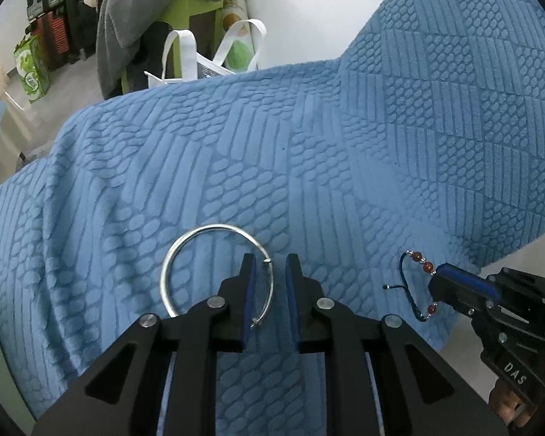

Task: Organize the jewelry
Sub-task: 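Grasp the silver ring with the left tool while the right tool grasps the red bead bracelet, then carry the ring and bead bracelet with both tools over the green box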

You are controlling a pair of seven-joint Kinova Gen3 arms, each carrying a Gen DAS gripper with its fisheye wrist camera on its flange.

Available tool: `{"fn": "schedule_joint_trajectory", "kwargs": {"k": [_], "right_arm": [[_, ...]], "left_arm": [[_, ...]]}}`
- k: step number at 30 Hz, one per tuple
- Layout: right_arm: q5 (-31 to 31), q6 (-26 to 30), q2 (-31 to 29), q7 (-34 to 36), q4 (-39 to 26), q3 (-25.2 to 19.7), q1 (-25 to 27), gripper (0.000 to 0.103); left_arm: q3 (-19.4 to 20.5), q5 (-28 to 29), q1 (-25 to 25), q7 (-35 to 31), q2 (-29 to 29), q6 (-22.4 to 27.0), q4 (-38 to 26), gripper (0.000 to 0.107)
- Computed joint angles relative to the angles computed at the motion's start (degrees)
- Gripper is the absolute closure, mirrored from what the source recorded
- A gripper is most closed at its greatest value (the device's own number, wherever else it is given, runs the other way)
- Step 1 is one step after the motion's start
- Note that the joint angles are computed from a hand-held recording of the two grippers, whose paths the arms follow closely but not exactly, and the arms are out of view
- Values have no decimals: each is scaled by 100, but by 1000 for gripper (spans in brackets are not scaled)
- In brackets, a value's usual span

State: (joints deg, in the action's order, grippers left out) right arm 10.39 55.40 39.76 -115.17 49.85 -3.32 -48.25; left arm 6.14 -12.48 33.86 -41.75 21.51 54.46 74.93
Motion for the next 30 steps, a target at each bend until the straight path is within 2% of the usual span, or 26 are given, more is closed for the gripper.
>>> {"fn": "schedule_joint_trajectory", "kwargs": {"k": [3, 4, 5, 6, 10, 16, 21, 30], "right_arm": [[-8, 11, 26, 23, -32, -6, 8, 97], [-15, 24, 40, 32, -59, -8, 10, 97], [-20, 43, 55, 37, -90, -8, 6, 97], [-19, 71, 76, 42, -138, -1, -2, 97], [7, 122, 87, 20, -252, 35, -49, 97], [232, 207, -9, -27, -365, 140, -269, 97], [344, 397, 20, -23, -706, 157, -432, 97], [474, 766, 213, 14, -1612, 240, -855, 97]], "left_arm": [[-35, -202, 150, -10, 201, 358, -346, 92], [-57, -267, 215, -2, 299, 585, -538, 94], [-70, -279, 238, -1, 357, 723, -650, 103], [-136, -247, 272, -8, 394, 801, -717, 102], [-118, -166, 208, 147, 315, 765, -621, 103], [-2, 290, -105, 481, -354, 114, 167, 103], [73, 206, -168, 815, -811, 10, 447, 103], [375, -359, -263, 1349, -1587, 260, 646, 103]]}}
